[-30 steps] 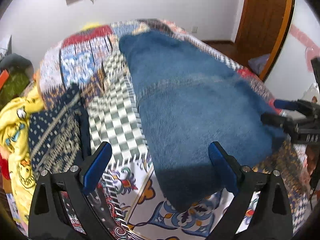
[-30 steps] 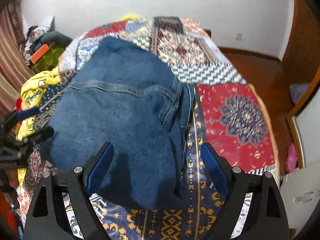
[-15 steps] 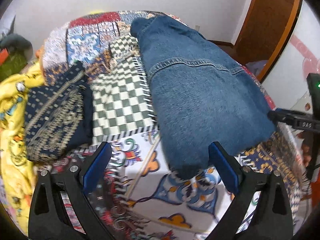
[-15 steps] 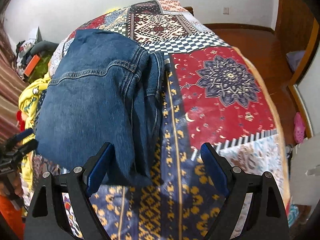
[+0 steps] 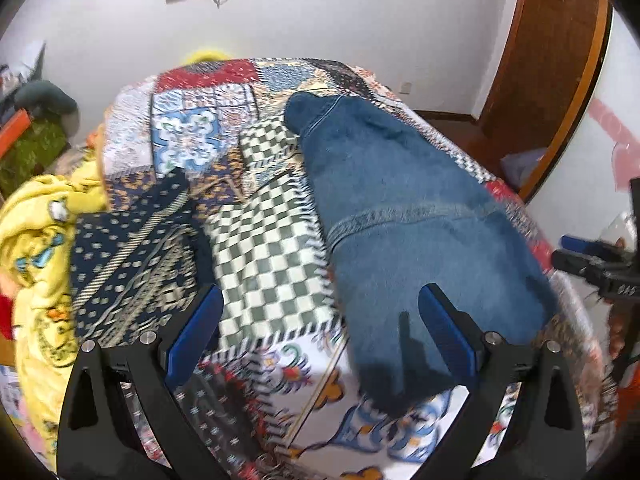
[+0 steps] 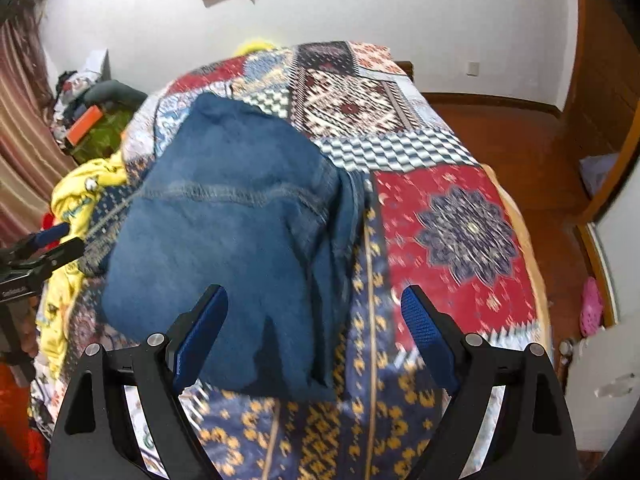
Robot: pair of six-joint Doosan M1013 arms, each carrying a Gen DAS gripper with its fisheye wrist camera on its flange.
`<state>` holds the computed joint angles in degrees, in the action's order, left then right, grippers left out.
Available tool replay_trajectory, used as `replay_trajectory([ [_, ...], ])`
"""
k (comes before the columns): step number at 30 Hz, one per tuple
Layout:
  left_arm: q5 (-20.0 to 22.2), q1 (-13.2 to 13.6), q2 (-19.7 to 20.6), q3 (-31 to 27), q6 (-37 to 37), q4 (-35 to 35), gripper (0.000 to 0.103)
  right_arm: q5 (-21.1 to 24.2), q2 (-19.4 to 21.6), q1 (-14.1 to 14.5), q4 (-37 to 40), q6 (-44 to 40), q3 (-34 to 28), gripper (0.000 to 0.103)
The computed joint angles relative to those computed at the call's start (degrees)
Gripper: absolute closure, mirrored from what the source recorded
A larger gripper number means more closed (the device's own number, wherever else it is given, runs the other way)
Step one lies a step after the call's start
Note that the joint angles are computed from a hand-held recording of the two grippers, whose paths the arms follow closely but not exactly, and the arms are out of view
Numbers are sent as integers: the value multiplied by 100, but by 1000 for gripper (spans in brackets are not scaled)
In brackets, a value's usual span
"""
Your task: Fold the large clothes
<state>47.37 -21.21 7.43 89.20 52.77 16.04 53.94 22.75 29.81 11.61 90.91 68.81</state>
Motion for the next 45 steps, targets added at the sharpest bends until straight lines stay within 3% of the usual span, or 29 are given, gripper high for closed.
replay_trajectory([
  [3, -180, 271, 153, -124, 702, -1152, 4, 84, 195, -61, 329, -69, -181, 16],
  [6, -268, 551, 343, -192, 1438, -2497, 4, 497, 498, -148, 732, -136, -470, 17],
  [11, -184, 856, 669, -281, 2231, -4073, 4, 1120, 927, -364, 1711, -243, -810, 17],
  [16, -40, 1068, 938, -318, 2699, -5200, 4, 1461, 1197, -580, 2633, -329, -979, 17],
  [21, -53, 1145, 1123, -318, 2922, -5890, 4, 1571, 1322, -634, 3053, -425, -1031, 14],
  [28, -87, 1049, 1215, -393, 2965, -6017, 4, 1691, 1419, -638, 3170, -410, -1184, 16],
  [31, -135, 1006, 1208, -380, 2974, -6090, 12, 1702, 1427, -641, 3306, -407, -1187, 30],
  [35, -287, 953, 1103, -282, 3024, -6051, 34, 1671, 1370, -602, 3107, -347, -1220, 55],
  [38, -317, 950, 1004, -241, 3110, -6114, 44, 1700, 1336, -582, 3080, -341, -1293, 71],
  [45, -600, 926, 486, -92, 3180, -5739, 48, 1624, 1204, -309, 2660, -422, -1544, 75],
])
